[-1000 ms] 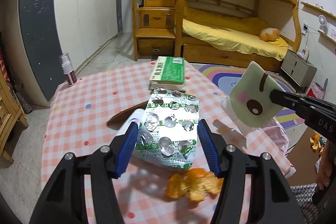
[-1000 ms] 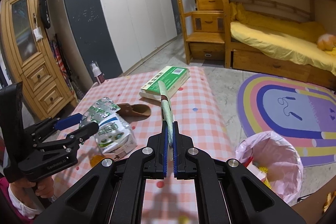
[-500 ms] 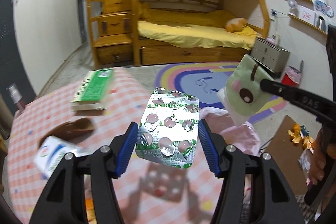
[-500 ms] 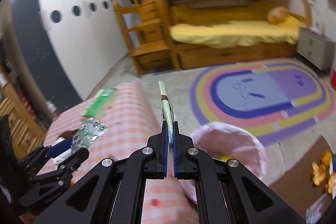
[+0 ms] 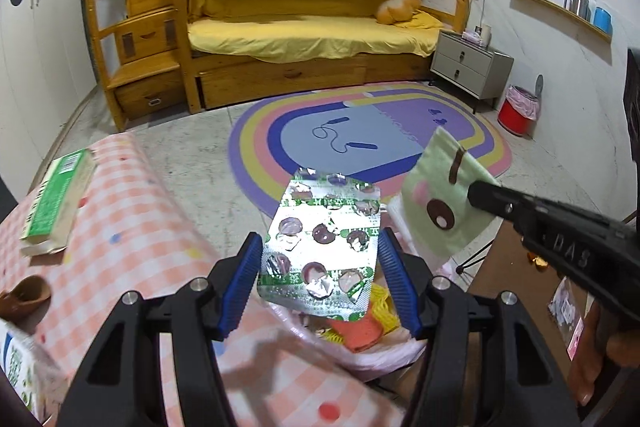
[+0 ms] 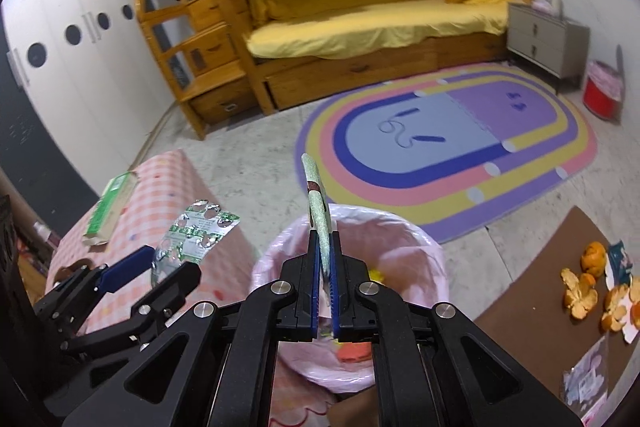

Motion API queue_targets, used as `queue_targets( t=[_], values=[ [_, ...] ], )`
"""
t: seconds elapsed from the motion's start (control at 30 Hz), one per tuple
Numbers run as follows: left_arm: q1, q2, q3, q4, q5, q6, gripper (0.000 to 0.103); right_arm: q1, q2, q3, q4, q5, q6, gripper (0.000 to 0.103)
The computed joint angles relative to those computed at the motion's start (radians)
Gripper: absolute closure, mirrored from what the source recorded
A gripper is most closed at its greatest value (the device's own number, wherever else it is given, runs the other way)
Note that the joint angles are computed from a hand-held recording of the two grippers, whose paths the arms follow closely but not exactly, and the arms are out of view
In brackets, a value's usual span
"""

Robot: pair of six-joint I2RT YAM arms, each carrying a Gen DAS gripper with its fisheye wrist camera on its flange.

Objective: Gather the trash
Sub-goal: 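Carry the green strip and blister pack over the pink bin and open both grippers, then grasp the orange peel on the table with the right gripper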

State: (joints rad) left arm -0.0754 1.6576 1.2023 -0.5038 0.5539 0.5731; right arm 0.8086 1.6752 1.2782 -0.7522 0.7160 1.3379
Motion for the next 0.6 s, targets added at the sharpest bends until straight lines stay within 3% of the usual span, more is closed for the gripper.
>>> queue_targets(
  t=[0.07, 0.1, 0.17, 0.37, 0.6],
  values=[
    [-0.012, 0.013, 0.002, 0.007, -0.008, -0.006, 0.039, -0.014, -0.009, -0.024, 0.012, -0.013, 0.016, 0.091],
    [-0.016, 0.017, 0.005, 0.008, -0.010, -0.012, 0.034, -0.019, -0.019, -0.041, 0.034, -0.021, 0.014, 0.082],
    [-0.006, 0.019, 0.007, 0.012, -0.010, -0.024, 0.032, -0.020, -0.041, -0.066, 0.063, -0.015, 0.023, 0.077],
    [0.079, -0.024, 0.036, -0.009, -0.005, -0.036, 0.032, 0.026, -0.043, -0.034, 0.058, 0.071, 0.048, 0.077],
    [0.266, -0.033, 0.098, -0.079, 0.019, 0.032, 0.032, 0.080, 0.098, 0.172, 0.085, 0.074, -0.126, 0.077]
  ],
)
